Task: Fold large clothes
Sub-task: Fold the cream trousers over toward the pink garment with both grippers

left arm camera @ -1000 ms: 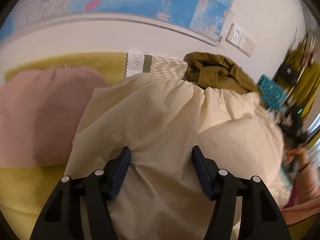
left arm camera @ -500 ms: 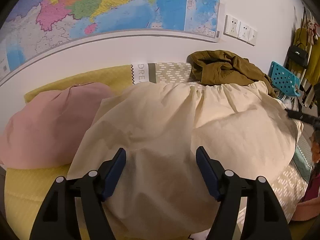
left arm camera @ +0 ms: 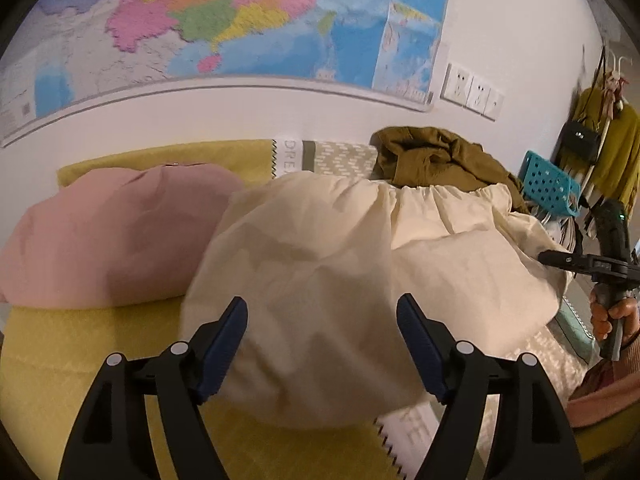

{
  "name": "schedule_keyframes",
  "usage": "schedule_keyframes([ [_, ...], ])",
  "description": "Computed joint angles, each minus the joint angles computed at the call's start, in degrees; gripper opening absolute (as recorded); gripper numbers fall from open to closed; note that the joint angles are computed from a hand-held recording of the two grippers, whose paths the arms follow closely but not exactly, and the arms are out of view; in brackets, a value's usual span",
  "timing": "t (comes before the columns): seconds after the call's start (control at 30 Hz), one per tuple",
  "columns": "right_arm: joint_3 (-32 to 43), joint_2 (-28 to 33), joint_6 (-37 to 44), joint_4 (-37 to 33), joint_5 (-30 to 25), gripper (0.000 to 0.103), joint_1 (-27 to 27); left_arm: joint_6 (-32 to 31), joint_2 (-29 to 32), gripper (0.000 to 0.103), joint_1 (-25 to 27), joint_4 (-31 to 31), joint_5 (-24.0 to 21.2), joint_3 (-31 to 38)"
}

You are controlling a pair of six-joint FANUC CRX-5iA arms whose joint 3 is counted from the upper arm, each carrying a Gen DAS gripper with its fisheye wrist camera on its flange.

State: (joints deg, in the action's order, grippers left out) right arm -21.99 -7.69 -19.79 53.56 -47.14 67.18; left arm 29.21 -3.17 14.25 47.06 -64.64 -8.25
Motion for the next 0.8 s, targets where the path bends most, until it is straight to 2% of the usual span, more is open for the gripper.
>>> schedule_keyframes([
  [0.13, -2.45, -2.89, -3.83, 1.33, -6.88, 0.059, 3.28, -0.64, -0.72, 0.074, 2.53, 0.52, -2.12, -1.32],
  [0.2, -4.06, -4.20, -6.34, -1.36, -8.12, 0.049, 3.05, 0.18, -0.18, 0.074, 2.54, -0.56, -1.82, -1.39],
  [0.23, -6.32, -5.39, -9.51, -1.29, -5.59, 0.041, 1.93, 2.30, 0.74, 0.073, 2.15, -2.36, -1.52, -0.86],
  [0.27, -9.13, -6.75, -13.81, 0.57, -1.90, 0.039, 0.54, 3.31, 1.39, 0.073, 1.96, -3.25, -1.58, -0.44],
  [0.33, -11.67, -8.10, -18.24, 3.20, 0.54, 0.038, -0.22, 6.61, 3.14, 0.076, 1.66, -4.67, -2.32, 0.40],
  [0.4, -10.90, -8.09, -17.37, 2.34, -0.85, 0.044, 0.67, 7.69, 2.72, 0.076, 1.79, -4.34, -2.01, -0.10],
  [0.47, -9.58, -7.76, -15.94, 1.67, -2.51, 0.057, 2.14, 8.06, 1.60, 0.076, 1.99, -5.01, -1.27, -0.62],
  [0.53, -9.68, -8.36, -15.85, 2.47, -2.80, 0.065, 3.51, 8.64, 0.25, 0.076, 2.03, -6.50, -0.46, -0.97],
  [0.7, -10.67, -9.74, -19.27, 4.66, -3.03, 0.068, 6.69, 8.64, -3.11, 0.078, 2.56, -8.09, 0.17, -2.61],
  [0.8, -11.30, -10.68, -20.26, 3.95, -2.74, 0.077, 8.40, 6.79, -3.99, 0.080, 3.66, -6.54, -2.29, -3.70],
])
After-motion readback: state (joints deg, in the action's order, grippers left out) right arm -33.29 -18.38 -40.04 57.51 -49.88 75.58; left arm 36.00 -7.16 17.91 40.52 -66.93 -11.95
